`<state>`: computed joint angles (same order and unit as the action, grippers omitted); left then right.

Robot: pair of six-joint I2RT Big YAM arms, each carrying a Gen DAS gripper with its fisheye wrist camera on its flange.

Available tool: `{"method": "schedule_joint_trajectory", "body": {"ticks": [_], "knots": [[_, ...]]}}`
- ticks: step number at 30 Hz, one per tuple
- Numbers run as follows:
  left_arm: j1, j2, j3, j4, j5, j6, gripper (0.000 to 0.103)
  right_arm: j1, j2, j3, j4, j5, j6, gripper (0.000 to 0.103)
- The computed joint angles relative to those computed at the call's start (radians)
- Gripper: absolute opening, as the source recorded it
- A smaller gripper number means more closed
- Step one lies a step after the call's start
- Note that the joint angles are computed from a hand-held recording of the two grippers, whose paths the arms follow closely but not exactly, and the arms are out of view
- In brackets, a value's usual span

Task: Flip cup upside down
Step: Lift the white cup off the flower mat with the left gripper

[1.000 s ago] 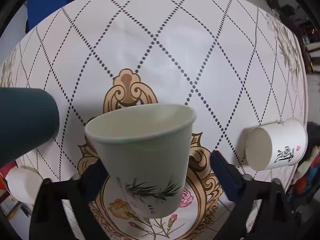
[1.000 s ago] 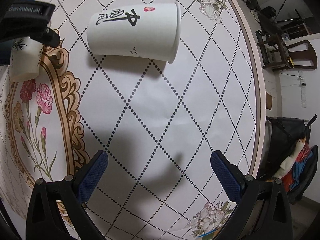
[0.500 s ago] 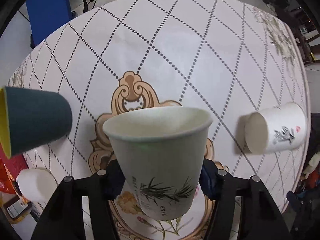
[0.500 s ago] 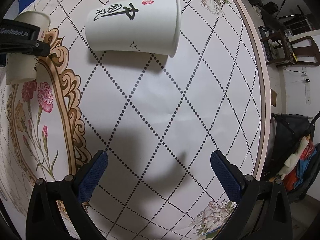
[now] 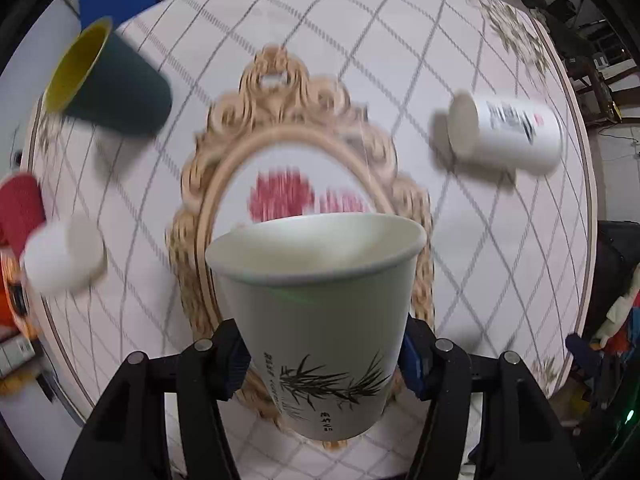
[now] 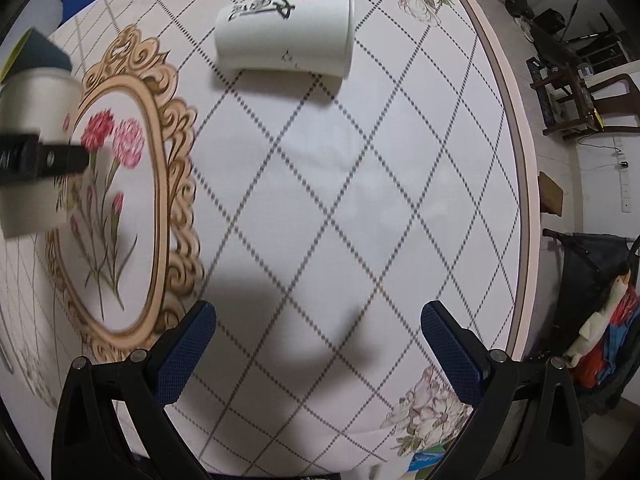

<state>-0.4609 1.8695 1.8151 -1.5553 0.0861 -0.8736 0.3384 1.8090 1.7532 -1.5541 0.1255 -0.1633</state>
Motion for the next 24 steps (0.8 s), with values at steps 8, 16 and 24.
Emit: {"method": "schedule_joint_trajectory", "body": {"ticks": [8,16,24], "knots": [[-0.123,-0.141,-0.191,0.054,0.023,-0.170,0.058,-0.069,-0.181,-0.220,0.035,-0.049,-0.085,0.103],[-0.182,-0.227,-0.364,0.148,0.090,-0.274,0.058,-0.159,-0.337,-0.428,0.059,-0.053,-0.179,0.103],[-0.218,-0.141,-0.393,0.277,0.101,-0.331,0.058,-0.259,-0.414,-0.550,0.103,-0.017,-0.264,0.103]]}}
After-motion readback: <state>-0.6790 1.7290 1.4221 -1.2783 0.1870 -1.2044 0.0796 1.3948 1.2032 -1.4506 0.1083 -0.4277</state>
